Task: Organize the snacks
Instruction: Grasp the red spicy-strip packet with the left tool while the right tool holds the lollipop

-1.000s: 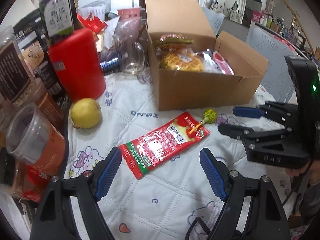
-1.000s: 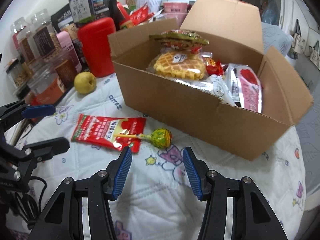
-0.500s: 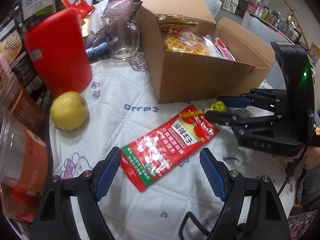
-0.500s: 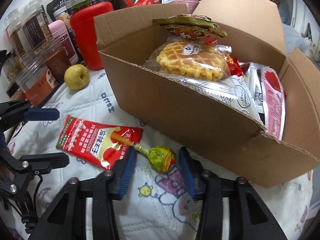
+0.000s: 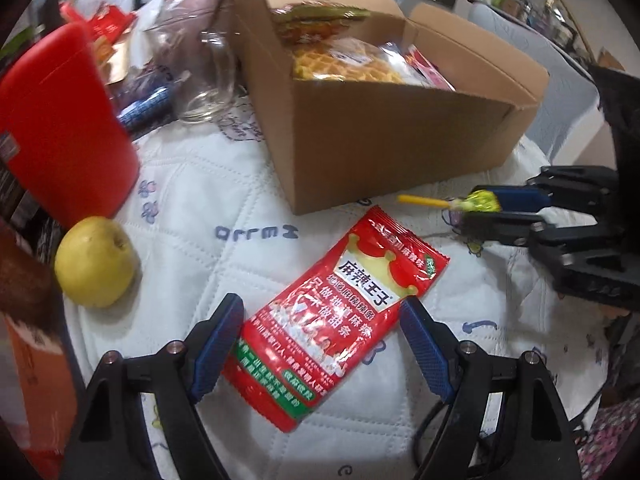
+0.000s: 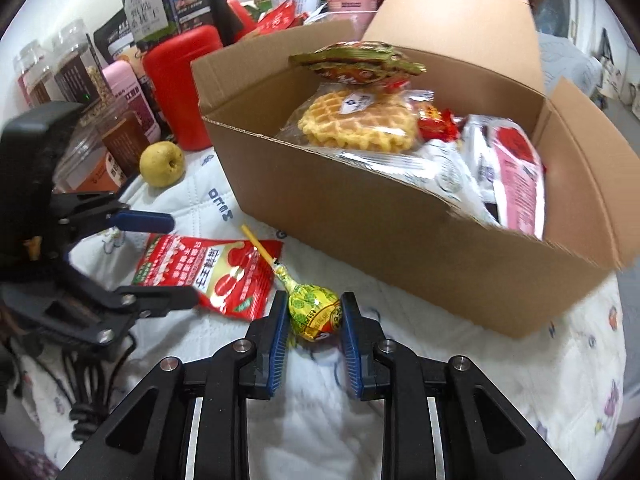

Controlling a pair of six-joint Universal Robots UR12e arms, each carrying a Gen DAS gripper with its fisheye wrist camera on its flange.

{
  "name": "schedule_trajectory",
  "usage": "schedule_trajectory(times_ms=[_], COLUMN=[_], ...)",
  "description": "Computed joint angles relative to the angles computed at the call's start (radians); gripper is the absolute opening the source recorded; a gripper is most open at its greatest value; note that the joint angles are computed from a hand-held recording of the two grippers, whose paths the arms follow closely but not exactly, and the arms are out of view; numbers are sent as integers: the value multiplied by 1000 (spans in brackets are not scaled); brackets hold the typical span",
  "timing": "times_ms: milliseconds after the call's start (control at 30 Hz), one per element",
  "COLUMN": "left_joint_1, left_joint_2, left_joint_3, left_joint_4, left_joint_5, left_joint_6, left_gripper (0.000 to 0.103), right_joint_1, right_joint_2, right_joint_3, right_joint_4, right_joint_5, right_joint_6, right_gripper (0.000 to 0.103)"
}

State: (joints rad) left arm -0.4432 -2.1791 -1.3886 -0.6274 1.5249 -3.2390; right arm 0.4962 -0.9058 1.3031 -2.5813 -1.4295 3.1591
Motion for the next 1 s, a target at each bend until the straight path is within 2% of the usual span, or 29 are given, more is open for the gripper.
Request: schedule_trajectory(times_ms=[133,233,333,533,800,1000], left_joint_1=[4,-3,-19,-42,-74,-85], left_joint_2=[-16,-23,-27,-20,-1,38], left_joint_3=[20,30,35,33,30,-15], left_joint_4=[-19,-19,-20,-26,-91,-65], left_joint_5=[-34,-9,45,93,150,148], left_joint_6=[26,25,25,-21,-99,-138], left_gripper=[81,81,80,56,49,48], right_joint_1=[-4,-4,-2,-10,-15,-20], right_joint_2=[-25,-35,-46,-80,-109,-132], right_joint_3=[37,54,73,126,182,227], right_joint_4=[-21,-38,-54,-79,-110,-138], right_joint_5=[-5,-9,-23,-22,-8,3], right_joint_6=[38,63,84,113,156,182], right_gripper=[25,25,25,25,25,25])
